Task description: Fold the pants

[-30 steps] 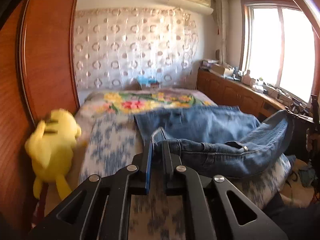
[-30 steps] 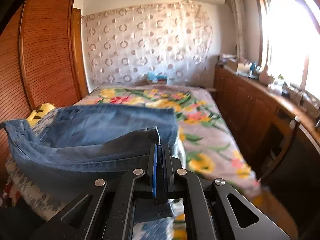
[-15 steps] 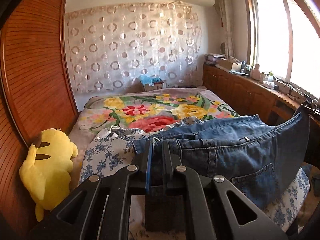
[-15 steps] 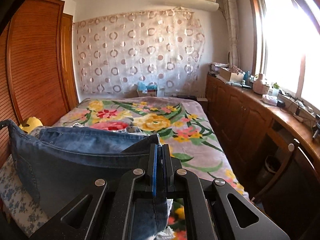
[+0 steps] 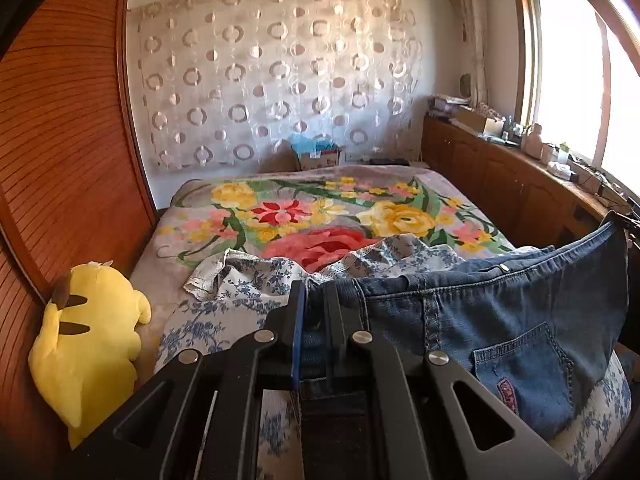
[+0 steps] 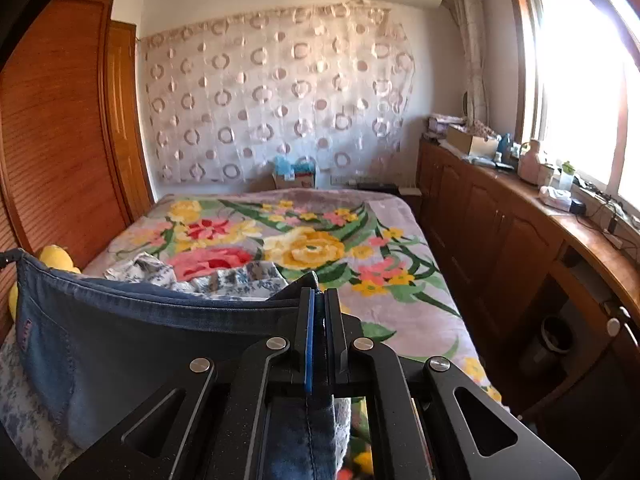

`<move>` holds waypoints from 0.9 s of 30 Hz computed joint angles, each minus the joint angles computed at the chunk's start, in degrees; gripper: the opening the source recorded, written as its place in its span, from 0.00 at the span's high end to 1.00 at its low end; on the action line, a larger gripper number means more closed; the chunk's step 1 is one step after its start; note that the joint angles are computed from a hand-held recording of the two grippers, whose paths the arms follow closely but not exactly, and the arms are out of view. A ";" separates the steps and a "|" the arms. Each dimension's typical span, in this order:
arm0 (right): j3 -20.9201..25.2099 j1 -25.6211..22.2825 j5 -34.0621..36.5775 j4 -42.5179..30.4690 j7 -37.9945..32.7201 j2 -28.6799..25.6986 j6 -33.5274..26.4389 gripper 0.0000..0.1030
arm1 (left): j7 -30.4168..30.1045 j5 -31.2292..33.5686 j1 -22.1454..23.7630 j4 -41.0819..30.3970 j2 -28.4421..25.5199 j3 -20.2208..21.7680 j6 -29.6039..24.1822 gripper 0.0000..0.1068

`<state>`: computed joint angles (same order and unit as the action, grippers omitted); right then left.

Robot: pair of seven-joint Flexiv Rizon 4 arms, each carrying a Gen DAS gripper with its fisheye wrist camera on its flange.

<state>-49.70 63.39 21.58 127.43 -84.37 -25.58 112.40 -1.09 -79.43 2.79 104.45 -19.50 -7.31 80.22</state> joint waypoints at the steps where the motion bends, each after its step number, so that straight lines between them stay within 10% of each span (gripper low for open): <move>1: 1.25 -1.79 -0.70 -1.29 0.36 -0.44 -0.95 0.96 | -1.56 1.85 -0.11 -0.75 -0.89 0.32 0.01 0.91; 17: 9.98 -16.58 -16.19 -11.63 11.34 -4.54 -11.22 0.96 | -26.47 30.79 3.78 -9.89 -11.07 0.99 -3.13 0.91; 27: 6.39 -15.36 -23.12 -11.78 17.76 -4.78 -12.77 0.96 | -32.11 38.42 8.30 -11.38 -12.88 -4.07 -1.88 0.91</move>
